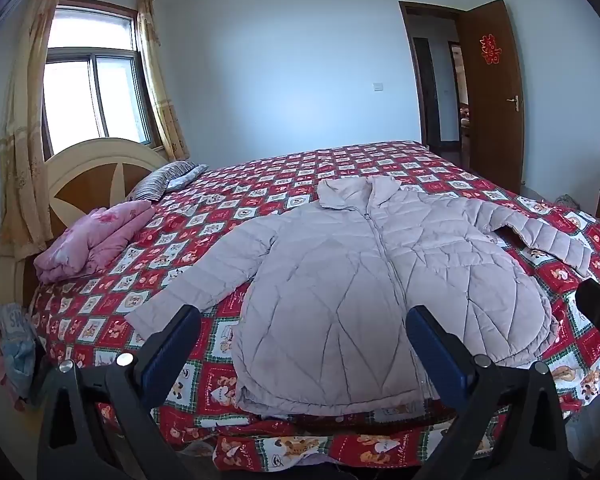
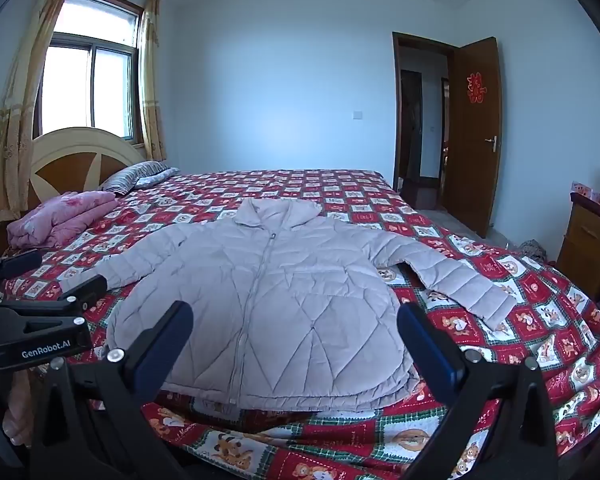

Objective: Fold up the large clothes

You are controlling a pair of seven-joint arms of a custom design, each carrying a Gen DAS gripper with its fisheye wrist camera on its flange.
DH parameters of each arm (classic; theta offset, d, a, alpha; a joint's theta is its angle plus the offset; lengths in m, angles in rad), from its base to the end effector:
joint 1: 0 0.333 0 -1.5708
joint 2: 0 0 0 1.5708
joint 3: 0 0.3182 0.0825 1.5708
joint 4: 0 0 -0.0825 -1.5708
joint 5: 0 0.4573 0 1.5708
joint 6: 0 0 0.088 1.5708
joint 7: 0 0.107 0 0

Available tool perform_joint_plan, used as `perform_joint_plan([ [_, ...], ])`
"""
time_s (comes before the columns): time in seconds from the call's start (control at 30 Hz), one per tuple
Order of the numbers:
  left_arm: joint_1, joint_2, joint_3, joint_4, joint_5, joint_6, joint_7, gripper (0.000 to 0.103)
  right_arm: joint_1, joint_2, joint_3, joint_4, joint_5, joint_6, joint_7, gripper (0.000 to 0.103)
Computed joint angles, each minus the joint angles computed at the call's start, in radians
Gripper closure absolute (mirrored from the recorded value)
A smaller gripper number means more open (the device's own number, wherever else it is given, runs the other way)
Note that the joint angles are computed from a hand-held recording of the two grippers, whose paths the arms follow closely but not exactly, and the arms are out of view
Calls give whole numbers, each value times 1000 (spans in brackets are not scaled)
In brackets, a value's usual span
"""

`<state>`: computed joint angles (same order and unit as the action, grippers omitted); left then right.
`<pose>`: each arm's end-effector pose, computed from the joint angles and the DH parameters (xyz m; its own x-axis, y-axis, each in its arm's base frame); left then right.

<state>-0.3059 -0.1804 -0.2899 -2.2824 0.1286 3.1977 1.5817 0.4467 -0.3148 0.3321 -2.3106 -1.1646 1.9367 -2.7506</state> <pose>0.4831 -0.3507 0.5237 -0.6067 -0.7765 -0.1703 -0.2787 0.4084 -0.8692 0.4179 0.3319 0.4705 -0.6022 -0.7968 -0.0503 -0.2896 0.2767 -0.9163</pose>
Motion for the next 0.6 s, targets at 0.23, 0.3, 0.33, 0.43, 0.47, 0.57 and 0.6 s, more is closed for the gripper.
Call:
perform_joint_plan([
  [0.23, -67, -3, 53, -3, -88, -6, 81, 1, 0, 3, -3, 1, 3, 3, -6, 0],
  [0.3, 6, 6, -12, 12, -5, -13, 3, 1, 0, 5, -2, 2, 2, 1, -5, 0],
  [0.33, -9, 8, 1, 14, -25, -12, 21, 1, 0, 2, -4, 1, 4, 4, -8, 0],
  [0.43, -52, 4, 46, 1, -44, 7, 44, 1, -2, -4, -5, 1, 7, 5, -13, 0],
  [0.47, -43, 4, 39, 1, -42, 7, 42, 1, -3, -7, -6, 0, 9, 7, -16, 0],
  [0.57, -24, 4, 21, 5, -34, 7, 31, 1, -3, 12, -2, 2, 2, 9, 3, 0],
  [0.6, -18, 5, 17, 4, -31, 9, 28, 1, -2, 11, -4, 0, 2, 11, 4, 0],
])
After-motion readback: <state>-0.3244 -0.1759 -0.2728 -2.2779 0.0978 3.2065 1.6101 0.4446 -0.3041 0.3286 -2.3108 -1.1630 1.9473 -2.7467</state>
